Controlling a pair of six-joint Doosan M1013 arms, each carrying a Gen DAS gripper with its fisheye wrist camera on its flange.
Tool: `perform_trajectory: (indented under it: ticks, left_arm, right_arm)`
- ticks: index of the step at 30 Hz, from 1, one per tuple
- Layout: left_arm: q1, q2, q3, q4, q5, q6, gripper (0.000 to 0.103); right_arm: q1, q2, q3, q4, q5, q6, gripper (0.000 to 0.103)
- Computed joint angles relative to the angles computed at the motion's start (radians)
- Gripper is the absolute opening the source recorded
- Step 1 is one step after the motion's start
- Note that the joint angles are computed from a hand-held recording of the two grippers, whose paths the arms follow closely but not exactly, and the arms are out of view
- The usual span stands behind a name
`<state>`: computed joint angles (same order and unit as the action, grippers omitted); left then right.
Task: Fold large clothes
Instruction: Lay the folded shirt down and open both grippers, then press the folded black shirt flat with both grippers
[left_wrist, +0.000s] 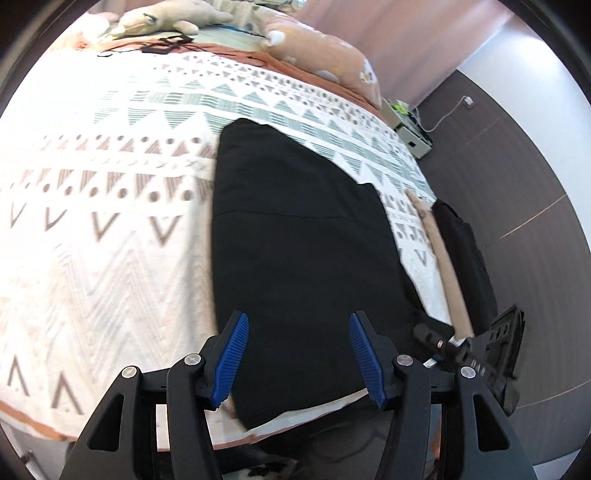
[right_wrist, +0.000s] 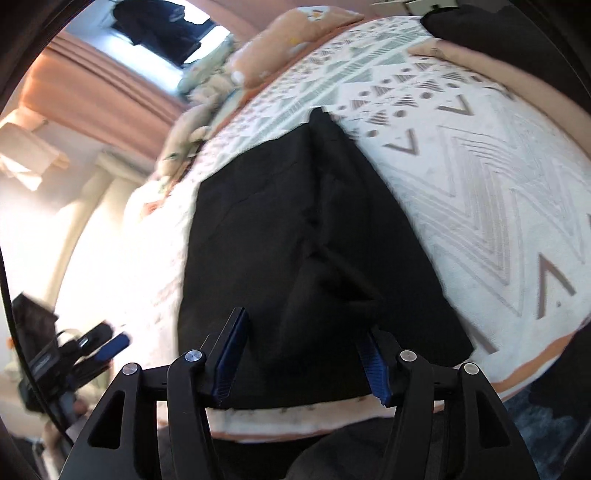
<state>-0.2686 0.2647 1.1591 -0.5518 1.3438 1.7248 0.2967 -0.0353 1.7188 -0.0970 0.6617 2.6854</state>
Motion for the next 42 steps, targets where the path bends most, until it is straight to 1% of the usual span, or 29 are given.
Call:
perform_trajectory:
  ticks: [1,4,6,9,10,12,14,20,24,25,26,28,30,32,33,34,35,36,37,38,39,42]
  left_arm:
    - [-0.004,0.01,-0.01,0.013,-0.003,-0.007,0.058]
    - [0.017,0.004,0.002,0.04,0.007,-0.003,0.058]
    - [0.032,-0.001,0.014,0.042,0.013,-0.005,0.058]
    - [0.037,0.003,0.022,0.054,0.024,-0.02,0.058]
    - [0.037,0.008,0.022,0.058,0.027,-0.023,0.058]
    - [0.032,0.015,0.027,0.064,0.034,-0.026,0.058]
    - [0.027,0.02,0.031,0.066,0.039,-0.026,0.058]
    - [0.003,0.035,0.046,0.059,0.052,-0.017,0.058]
    - [-0.017,0.044,0.056,0.044,0.072,-0.002,0.054]
    - [-0.02,0.045,0.057,0.036,0.071,0.001,0.049]
    - [-0.023,0.048,0.055,0.029,0.076,0.003,0.047]
    - [-0.035,0.052,0.049,0.047,0.081,0.003,0.047]
    - [-0.042,0.055,0.041,0.058,0.09,0.009,0.047]
    - [-0.045,0.061,0.03,0.075,0.095,0.012,0.047]
    - [-0.045,0.063,0.026,0.078,0.091,0.01,0.047]
    - [-0.044,0.065,0.025,0.076,0.079,0.008,0.047]
    - [-0.043,0.066,0.023,0.077,0.065,0.007,0.048]
    - [-0.043,0.07,0.02,0.082,0.054,0.004,0.048]
    - [-0.045,0.076,0.015,0.085,0.049,-0.004,0.049]
    - [-0.045,0.079,0.014,0.082,0.046,-0.01,0.049]
    - [-0.044,0.087,0.006,0.079,0.046,-0.017,0.049]
    - [-0.047,0.109,-0.021,0.083,0.043,-0.033,0.05]
  right_arm:
    - [-0.002,-0.001,0.003,-0.015,0.003,0.023,0.05]
    - [-0.005,-0.009,0.013,-0.004,0.005,0.026,0.04]
    - [0.002,-0.016,0.016,-0.029,0.018,0.045,0.035]
    - [0.001,-0.026,0.03,-0.023,-0.009,0.029,0.025]
    - [-0.006,-0.031,0.042,0.013,-0.032,0.002,0.019]
    - [-0.021,-0.041,0.063,0.075,-0.079,-0.032,0.016]
    - [-0.032,-0.053,0.086,0.11,-0.125,-0.049,0.014]
    - [-0.045,-0.077,0.122,0.147,-0.189,-0.065,0.011]
    - [-0.067,-0.101,0.162,0.157,-0.222,-0.048,0.011]
    - [-0.076,-0.105,0.176,0.182,-0.232,-0.057,0.011]
    - [-0.083,-0.107,0.188,0.211,-0.241,-0.069,0.011]
    - [-0.096,-0.108,0.211,0.289,-0.254,-0.116,0.011]
    - [-0.1,-0.106,0.225,0.331,-0.256,-0.144,0.011]
    - [-0.112,-0.107,0.233,0.409,-0.253,-0.212,0.012]
    - [-0.115,-0.106,0.228,0.412,-0.239,-0.226,0.018]
    - [-0.113,-0.103,0.208,0.362,-0.202,-0.225,0.032]
    - [-0.102,-0.098,0.18,0.259,-0.147,-0.172,0.041]
    - [-0.094,-0.093,0.158,0.185,-0.105,-0.139,0.057]
    - [-0.086,-0.087,0.134,0.118,-0.063,-0.12,0.063]
    - [-0.088,-0.085,0.122,0.102,-0.051,-0.136,0.063]
    - [-0.097,-0.082,0.113,0.12,-0.044,-0.176,0.063]
    - [-0.148,-0.064,0.088,0.205,-0.006,-0.291,0.063]
